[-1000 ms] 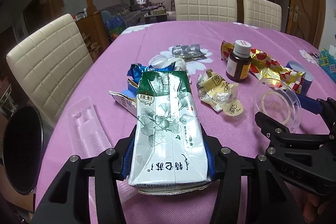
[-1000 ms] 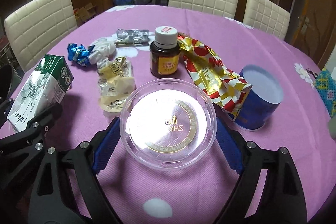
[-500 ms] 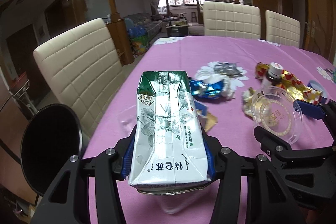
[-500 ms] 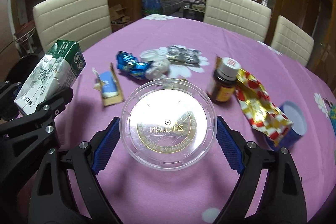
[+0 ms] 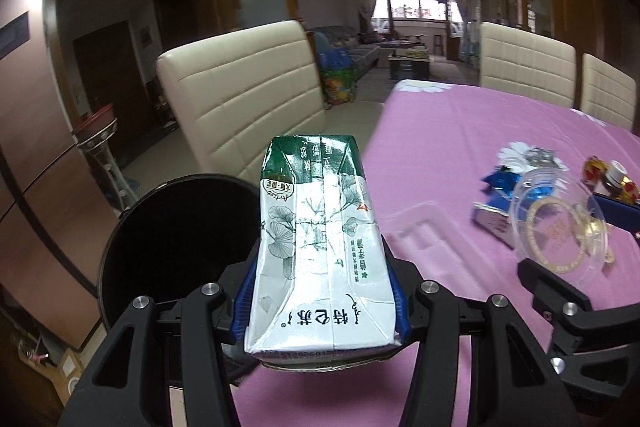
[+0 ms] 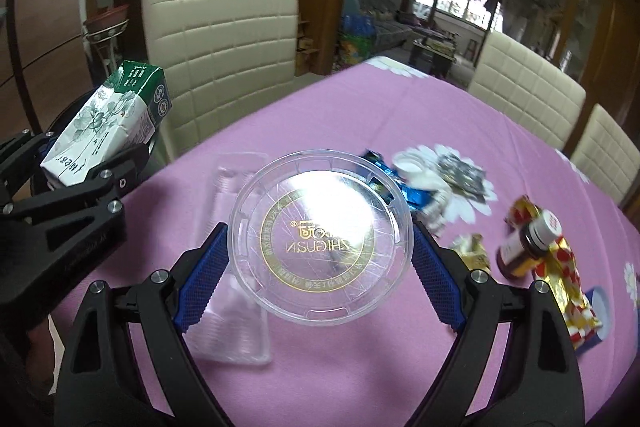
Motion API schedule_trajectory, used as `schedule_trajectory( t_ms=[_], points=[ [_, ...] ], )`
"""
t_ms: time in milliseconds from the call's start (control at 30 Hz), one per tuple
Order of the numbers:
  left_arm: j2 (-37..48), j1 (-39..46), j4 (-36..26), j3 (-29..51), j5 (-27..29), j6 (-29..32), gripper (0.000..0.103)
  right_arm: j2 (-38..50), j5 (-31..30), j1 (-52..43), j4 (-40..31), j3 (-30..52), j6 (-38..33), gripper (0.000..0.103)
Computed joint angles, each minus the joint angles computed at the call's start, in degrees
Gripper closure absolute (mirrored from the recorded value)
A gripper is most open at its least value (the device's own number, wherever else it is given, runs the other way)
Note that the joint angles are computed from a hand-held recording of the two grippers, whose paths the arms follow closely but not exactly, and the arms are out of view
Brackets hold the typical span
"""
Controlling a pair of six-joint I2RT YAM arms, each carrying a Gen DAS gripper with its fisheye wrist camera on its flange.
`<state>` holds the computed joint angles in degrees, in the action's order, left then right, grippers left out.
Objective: Collect trash
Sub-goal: 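Carry the carton and lid to the black bin and release both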
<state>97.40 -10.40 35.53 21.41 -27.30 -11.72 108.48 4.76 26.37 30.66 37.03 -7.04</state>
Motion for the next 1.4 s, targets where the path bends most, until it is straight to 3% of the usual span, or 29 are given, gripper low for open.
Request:
schedule_trajectory(
  t_ms=[433,500,567,633,1000,1400],
  points=[
    [3.7,14.4,3.9,-1.2,4.5,2.4,0.049,5.7,2.8,8.5,-5.9,10.6,1.1,0.016],
    [4.3,15.8,5.1,-1.7,5.6,2.7,0.041,6.0,3.0,9.3,-6.3,11.4,1.2,0.016],
    [4.5,16.8,7.1,-2.7,5.2,2.4,0.019,6.3,3.2,10.2,-6.8,12.2,1.2,0.016],
    [4.0,17.5,8.5,-3.7,5.7,2.3,0.016,6.4,3.4,10.9,-7.1,12.6,1.1,0.016],
    [3.4,25.9,10.7,-5.6,4.4,5.2,0.015,8.4,4.5,15.9,-9.0,15.7,0.5,0.016],
    [2.8,35.3,14.1,-7.8,2.5,7.6,0.015,12.8,0.5,19.7,-11.1,21.3,-0.7,0.015]
  ],
)
